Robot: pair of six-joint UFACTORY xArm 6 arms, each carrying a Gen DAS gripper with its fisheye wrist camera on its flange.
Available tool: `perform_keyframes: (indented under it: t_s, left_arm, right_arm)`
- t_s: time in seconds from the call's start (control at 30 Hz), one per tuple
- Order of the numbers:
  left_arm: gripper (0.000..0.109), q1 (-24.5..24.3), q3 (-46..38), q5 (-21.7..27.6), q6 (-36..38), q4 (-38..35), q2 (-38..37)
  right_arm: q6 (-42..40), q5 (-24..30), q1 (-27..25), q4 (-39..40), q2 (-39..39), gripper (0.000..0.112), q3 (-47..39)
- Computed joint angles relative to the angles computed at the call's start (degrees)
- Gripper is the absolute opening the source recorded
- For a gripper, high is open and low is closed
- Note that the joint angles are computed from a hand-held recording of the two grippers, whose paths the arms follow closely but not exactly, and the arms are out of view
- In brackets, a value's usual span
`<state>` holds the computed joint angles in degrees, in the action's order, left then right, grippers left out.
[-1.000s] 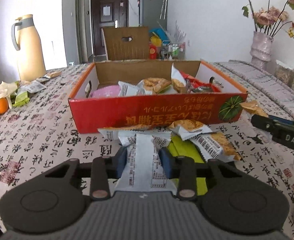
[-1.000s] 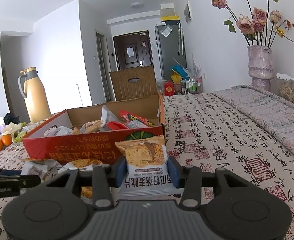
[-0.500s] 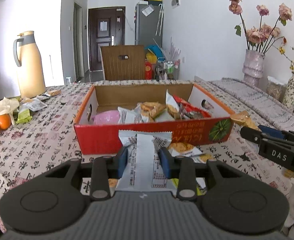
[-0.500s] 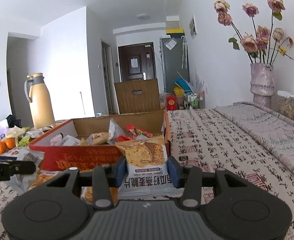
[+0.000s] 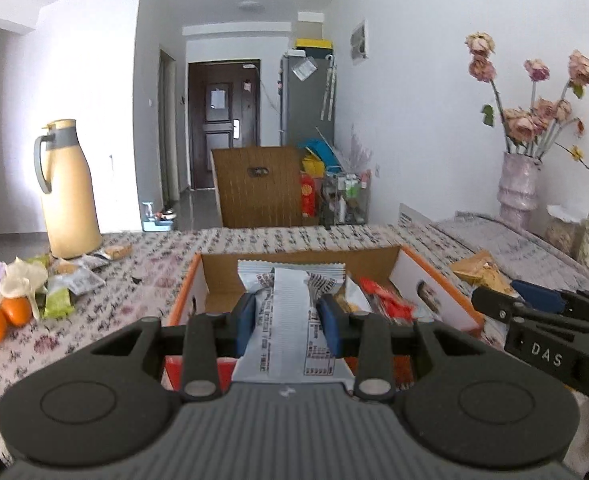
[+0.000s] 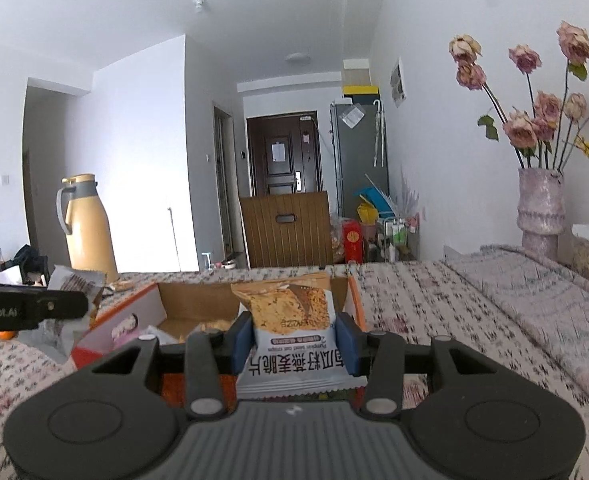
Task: Organize snacks
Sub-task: 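Carry both packets over the box and release them inside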
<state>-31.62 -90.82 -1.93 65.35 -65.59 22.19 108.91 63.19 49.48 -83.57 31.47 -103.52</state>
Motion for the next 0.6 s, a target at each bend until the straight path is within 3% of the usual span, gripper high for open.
perform_keyframes:
  t_s: [0.17, 0.37, 0.53, 0.6]
  left_arm:
    - [0.036, 1.5, -4.9, 0.3, -17.4, 17.2, 4.5]
    - [0.036, 4.4, -13.6, 2.8, -44.9, 45.5, 11.8]
    - [0.036, 5.8, -24.1, 6.8, -57.0, 56.6, 18.8]
    - [0.036, 6.1, -29.3, 9.7, -59.5, 57.4, 22.1]
  right_arm:
    - [-3.2, -2.3, -2.3, 1.3, 2.9, 0.044, -5.5]
    - [-8.1, -4.6, -5.3, 4.5, 8.3, 0.044, -14.3]
    - [-13.2, -5.2, -7.2, 7.6, 14.1, 0.044, -23.3]
    - [-14.9, -5.0, -7.7, 8.6, 16.7, 0.044, -27.1]
